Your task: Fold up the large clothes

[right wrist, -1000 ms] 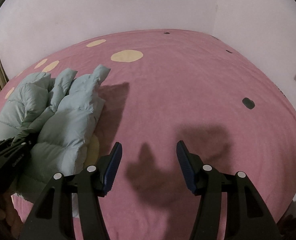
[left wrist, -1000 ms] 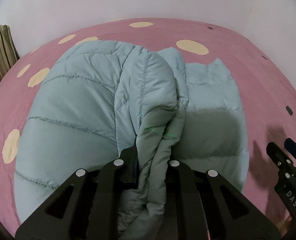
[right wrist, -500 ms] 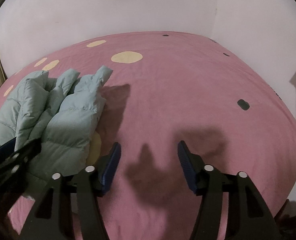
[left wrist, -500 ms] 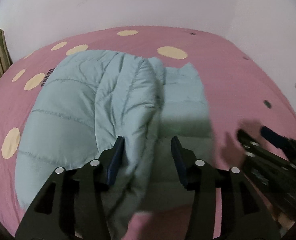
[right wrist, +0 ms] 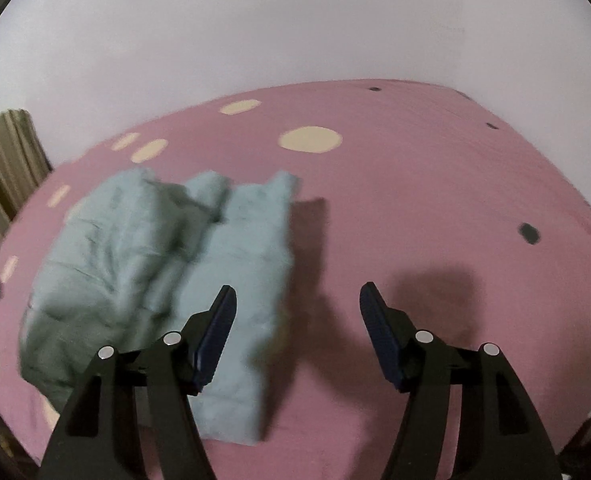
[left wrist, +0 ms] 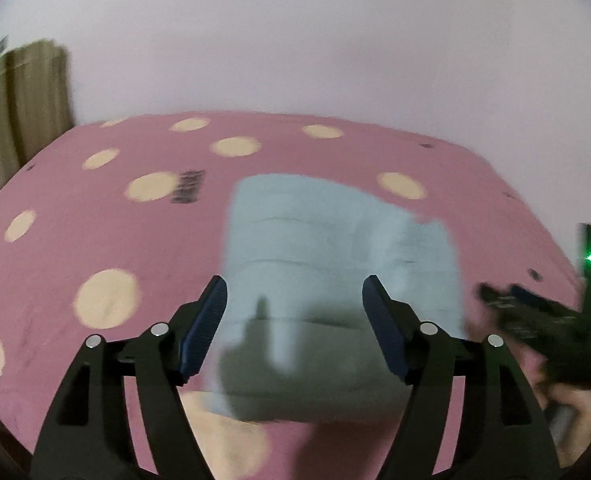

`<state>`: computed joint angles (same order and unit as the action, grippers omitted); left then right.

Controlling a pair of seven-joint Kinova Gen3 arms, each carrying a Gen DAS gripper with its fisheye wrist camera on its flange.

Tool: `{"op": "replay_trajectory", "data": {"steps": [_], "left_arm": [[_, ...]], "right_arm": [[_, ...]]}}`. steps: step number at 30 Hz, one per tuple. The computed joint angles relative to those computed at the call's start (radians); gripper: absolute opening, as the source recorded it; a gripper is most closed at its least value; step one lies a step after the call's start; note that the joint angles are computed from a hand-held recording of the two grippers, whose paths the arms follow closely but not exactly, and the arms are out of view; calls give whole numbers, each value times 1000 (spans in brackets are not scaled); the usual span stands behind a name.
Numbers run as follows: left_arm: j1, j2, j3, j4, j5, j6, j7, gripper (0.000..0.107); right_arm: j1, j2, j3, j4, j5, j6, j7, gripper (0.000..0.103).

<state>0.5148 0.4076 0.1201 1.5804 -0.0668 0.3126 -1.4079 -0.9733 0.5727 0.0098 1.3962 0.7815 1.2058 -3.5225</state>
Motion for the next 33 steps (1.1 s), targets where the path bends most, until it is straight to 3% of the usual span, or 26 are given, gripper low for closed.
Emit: {"op": "replay_trajectory", "data": {"steps": [2,6,11,15,18,21,23,25,33], "left_arm": [[-39,40,-4,-34,27,27,10,70],[-37,106,-54,-84,13,50,50,70],[-98,161,-3,-125,29,80,1,70],[-118,187,20,-132,50,78,-45,70],[-139,197,42,-128,73,62,-78,70],[-171,212,75,-136,107,65,-118,70],[-174,212,78,-133,121,59,-135,70],[-168,206,69,-131,124,55,-146,70],[-200,180,134,-135,166,51,-255,70]], "right_arm": [[19,20,-5,-48,1,-21,46,64],[58,71,-4,-144,-35,-90,153,64],[97,136,20,-248,-123,-149,254,69],[125,207,33,-362,-216,-117,354,71],[127,219,54,-366,-258,-150,367,71],[126,213,70,-340,-278,-201,362,48],[134,203,66,-319,-293,-253,375,21],[125,204,74,-330,-292,-253,401,11],[19,103,147,-203,-158,-186,263,8]]}}
